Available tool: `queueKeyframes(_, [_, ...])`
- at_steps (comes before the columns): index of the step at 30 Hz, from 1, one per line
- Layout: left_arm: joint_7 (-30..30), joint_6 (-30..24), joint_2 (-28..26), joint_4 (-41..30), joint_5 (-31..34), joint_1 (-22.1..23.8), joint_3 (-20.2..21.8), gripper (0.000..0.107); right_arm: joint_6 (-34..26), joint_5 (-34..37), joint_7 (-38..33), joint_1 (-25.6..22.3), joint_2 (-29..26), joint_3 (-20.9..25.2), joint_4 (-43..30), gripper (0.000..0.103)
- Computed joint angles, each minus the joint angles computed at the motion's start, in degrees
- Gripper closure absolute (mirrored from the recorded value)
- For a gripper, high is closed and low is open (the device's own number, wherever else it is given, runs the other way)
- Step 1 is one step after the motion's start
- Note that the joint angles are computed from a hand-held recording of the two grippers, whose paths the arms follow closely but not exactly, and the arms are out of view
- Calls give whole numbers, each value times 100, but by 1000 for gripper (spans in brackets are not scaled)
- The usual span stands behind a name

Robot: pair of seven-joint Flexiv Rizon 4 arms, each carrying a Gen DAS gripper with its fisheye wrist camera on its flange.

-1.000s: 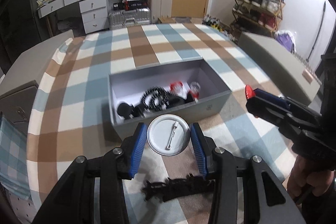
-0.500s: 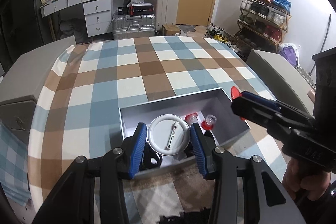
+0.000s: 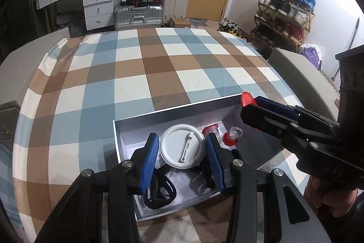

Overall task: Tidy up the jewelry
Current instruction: 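Carry both badges into the silver box and open both tools, then lift both tools out of the box back over the table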

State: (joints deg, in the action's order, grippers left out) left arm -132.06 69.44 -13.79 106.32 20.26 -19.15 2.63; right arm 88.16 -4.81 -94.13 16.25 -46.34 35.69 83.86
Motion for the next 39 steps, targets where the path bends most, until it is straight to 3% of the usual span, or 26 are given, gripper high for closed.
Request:
queueKeyframes(15, [647, 461, -138, 163, -684, 114, -81, 69, -559, 273, -105, 153, -6, -162, -248, 58])
queueKeyframes(16, [756, 528, -133, 214, -813, 163, -137, 69, -543, 319, -143, 170, 6, -180, -245, 54])
queueKeyframes(19, [840, 531, -121, 253, -961, 142, -125, 59, -371, 467, -267, 123, 55, -122, -163, 51])
queueKeyframes(24, [502, 493, -57, 175, -560, -74, 108, 56, 145, 507, -210, 63, 221, -146, 153, 40])
queueKeyframes(26, [326, 446, -2, 154, -382, -131, 162, 49, 289, 441, -83, 55, 279, -188, 260, 28])
queueKeyframes(27, [199, 410, 28, 138, -266, -166, 196, 45, 386, 405, -8, 50, 322, -216, 344, 27])
queueKeyframes(33, [-196, 249, 215, 132, 231, -189, 158, 44, 706, 119, 368, -120, 449, -134, 679, 23])
queueKeyframes(39, [-1085, 58, 437, 147, 968, -227, 113, 42, 1128, -196, 707, -151, 626, -179, 1117, 16])
